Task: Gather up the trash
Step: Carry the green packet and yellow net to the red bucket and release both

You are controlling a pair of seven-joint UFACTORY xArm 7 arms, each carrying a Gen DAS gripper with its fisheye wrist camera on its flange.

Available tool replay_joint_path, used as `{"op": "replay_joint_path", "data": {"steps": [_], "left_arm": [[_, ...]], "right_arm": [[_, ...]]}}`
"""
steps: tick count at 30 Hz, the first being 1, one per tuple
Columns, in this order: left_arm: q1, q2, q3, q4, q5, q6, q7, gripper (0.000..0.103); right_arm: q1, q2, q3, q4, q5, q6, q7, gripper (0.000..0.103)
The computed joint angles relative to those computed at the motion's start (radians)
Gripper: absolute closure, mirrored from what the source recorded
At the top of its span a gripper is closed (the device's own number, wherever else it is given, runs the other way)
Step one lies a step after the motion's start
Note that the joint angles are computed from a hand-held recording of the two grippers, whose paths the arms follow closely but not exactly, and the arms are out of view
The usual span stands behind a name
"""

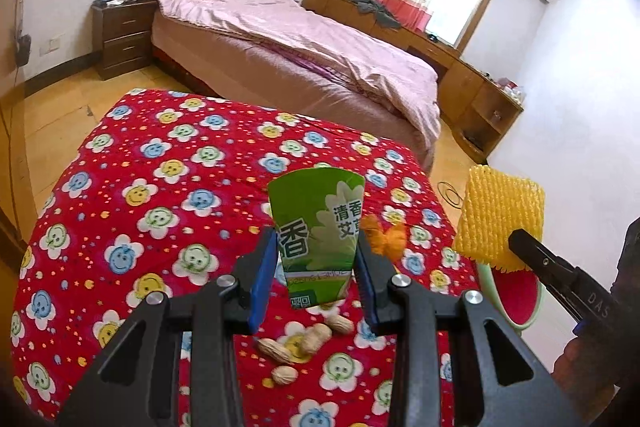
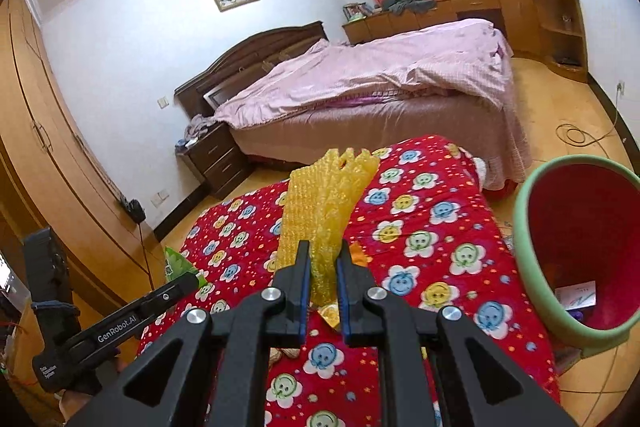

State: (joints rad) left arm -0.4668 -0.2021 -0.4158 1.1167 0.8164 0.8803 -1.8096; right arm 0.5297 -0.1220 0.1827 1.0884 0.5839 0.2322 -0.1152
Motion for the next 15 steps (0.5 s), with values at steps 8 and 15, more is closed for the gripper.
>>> {"op": "replay_joint_path", "data": {"steps": [8, 15], "left_arm": [[-0.033, 0.067, 0.004, 0.076, 0.018, -0.008, 0.024, 0.066], [-0.090, 0.156, 0.037, 0.169, 0.025, -0.024, 0.058, 0.066]], "right_arm": [[0.002, -0.090, -0.043, -0.086, 0.016, -0.023, 0.009, 0.090], [0.011, -0.158, -0.102, -0.156, 0.023, -0.037, 0.016, 0.090]]}}
